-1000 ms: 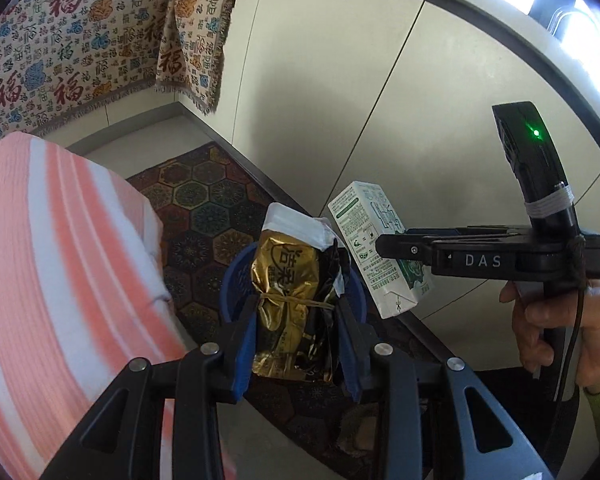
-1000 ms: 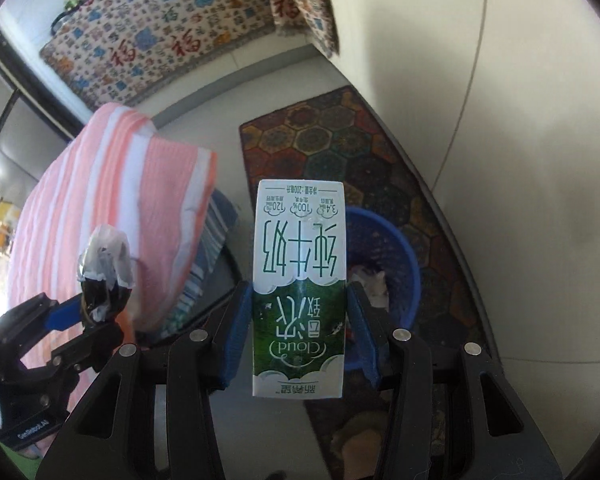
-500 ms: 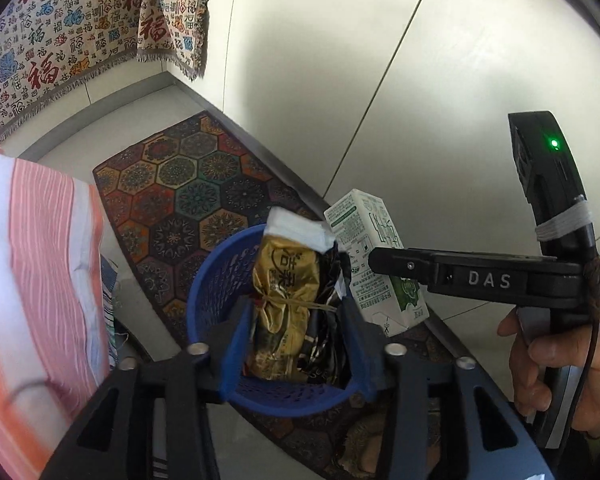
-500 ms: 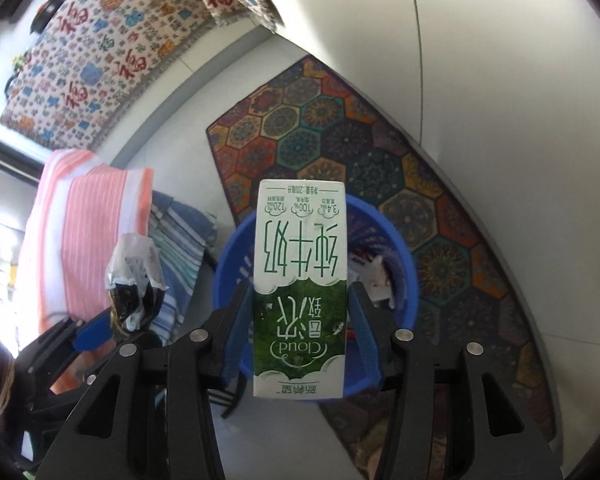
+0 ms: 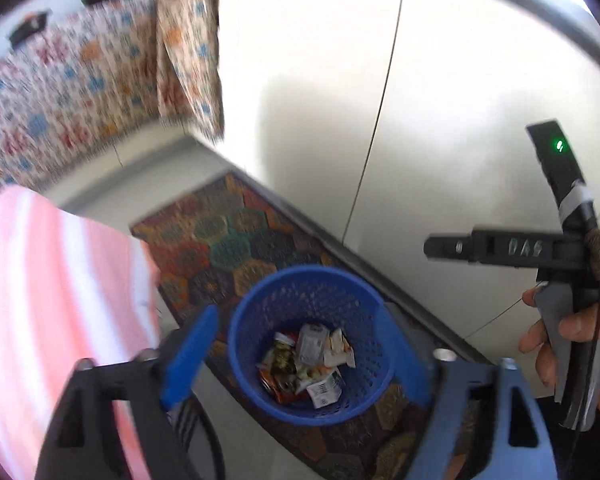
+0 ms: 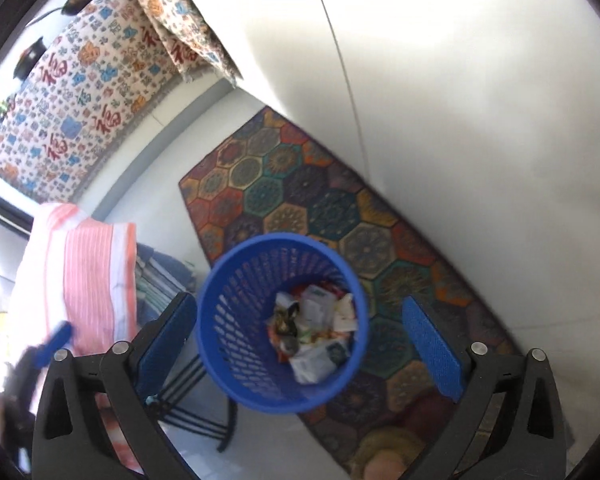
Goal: Collect trash
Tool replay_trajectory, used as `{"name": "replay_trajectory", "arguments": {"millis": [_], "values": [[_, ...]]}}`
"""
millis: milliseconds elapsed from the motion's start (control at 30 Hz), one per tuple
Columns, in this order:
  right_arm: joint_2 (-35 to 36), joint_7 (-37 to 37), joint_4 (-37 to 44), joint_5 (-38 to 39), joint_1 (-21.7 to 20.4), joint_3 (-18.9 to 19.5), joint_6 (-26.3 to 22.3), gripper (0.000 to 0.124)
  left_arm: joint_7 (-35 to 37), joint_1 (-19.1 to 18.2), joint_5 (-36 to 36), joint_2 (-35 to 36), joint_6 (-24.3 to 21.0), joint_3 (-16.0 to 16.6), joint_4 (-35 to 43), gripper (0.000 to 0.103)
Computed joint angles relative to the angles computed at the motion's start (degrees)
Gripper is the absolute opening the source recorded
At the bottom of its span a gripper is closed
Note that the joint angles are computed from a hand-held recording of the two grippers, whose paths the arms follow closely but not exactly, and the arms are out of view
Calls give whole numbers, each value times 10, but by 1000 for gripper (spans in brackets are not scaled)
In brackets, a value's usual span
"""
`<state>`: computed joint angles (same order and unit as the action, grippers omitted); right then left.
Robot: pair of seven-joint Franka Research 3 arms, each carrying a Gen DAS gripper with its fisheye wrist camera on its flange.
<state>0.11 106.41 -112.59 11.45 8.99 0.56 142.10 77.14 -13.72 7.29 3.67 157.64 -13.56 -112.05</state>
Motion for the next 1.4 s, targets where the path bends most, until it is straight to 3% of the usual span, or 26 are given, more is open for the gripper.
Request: {"name": "replay_trajectory", "arguments": {"millis": [100, 200, 300, 400, 500, 633, 833, 1133, 1400], "values": [[-86, 12, -80, -34, 5, 11, 23, 103, -20, -4, -3, -59, -15, 0, -41, 103], [-176, 50, -163, -100, -6, 44, 45, 103, -36, -9, -10, -113, -38, 1, -79, 103], [-251, 94, -220, -133, -17, 76, 50, 103, -106, 3, 76, -167, -47, -14, -112, 103], [-298, 131, -243, -172, -35, 112, 42, 103, -124, -2, 91, -202, -51, -10, -130, 103], [-331, 141, -255, -184, -33, 125, 45, 103, -154, 7, 120, -237, -71, -19, -140, 103], [-352, 132, -253, -175, -22, 126, 30, 103, -197, 18, 169, -271, -130, -38, -141, 103], [-370, 144, -230, -180, -20, 143, -32, 103, -121, -39, 53, -292, -156, 26, -147, 103], [-376, 147, -219, -176, -5, 141, -68, 103, -86, -38, 11, -303, -142, 26, -162, 103], [-385, 154, -221, -179, -6, 143, -83, 103, -89, -29, 26, -300, -142, 12, -161, 103]]}}
